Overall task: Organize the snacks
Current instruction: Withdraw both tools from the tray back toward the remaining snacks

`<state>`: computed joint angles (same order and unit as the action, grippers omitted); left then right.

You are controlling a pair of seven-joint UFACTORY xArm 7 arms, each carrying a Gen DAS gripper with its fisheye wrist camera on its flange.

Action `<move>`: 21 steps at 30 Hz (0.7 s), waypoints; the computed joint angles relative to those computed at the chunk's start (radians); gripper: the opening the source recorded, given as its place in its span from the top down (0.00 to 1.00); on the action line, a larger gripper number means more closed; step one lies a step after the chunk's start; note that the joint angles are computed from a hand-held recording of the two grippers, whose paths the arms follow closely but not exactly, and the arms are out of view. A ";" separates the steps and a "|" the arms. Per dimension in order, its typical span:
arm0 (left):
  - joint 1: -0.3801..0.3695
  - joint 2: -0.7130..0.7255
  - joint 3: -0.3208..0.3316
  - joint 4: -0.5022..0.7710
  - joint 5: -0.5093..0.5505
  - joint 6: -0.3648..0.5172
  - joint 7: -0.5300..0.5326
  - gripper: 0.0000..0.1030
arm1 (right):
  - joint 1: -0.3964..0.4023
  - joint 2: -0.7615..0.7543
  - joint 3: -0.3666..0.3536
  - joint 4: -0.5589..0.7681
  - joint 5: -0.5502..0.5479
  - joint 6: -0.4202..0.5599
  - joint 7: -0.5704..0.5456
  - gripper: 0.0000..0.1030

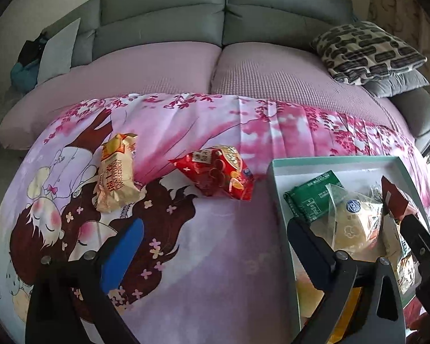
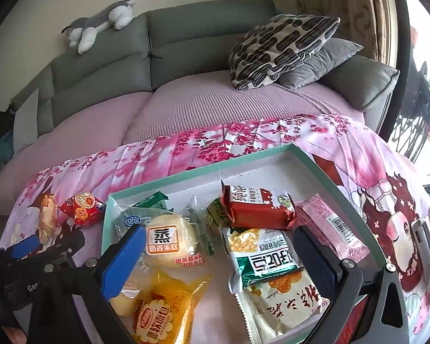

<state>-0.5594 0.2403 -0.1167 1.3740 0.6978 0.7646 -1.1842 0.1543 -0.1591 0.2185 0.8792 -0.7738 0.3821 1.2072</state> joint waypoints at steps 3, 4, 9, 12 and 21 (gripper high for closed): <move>0.012 -0.017 0.005 -0.021 -0.008 -0.013 -0.011 0.03 | 0.002 0.005 0.008 0.012 -0.019 0.006 0.018 0.00; 0.018 -0.023 0.006 -0.027 -0.009 -0.017 -0.015 0.03 | 0.002 0.006 0.012 0.016 -0.030 0.004 0.033 0.00; 0.059 -0.089 0.014 -0.100 0.010 -0.045 -0.076 0.03 | 0.014 0.030 0.017 0.044 -0.069 -0.033 0.100 0.00; 0.098 -0.134 0.013 -0.150 0.030 -0.056 -0.125 0.03 | 0.039 0.064 0.019 0.082 -0.089 -0.047 0.106 0.00; 0.223 -0.224 -0.003 -0.266 0.033 -0.131 -0.180 0.03 | 0.173 0.203 -0.017 0.226 -0.196 -0.053 0.119 0.00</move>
<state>-0.3363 0.0166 -0.1193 1.1075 0.7304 0.6334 -1.3639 0.3274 0.0436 0.2013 1.1053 -0.9696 0.3290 1.3258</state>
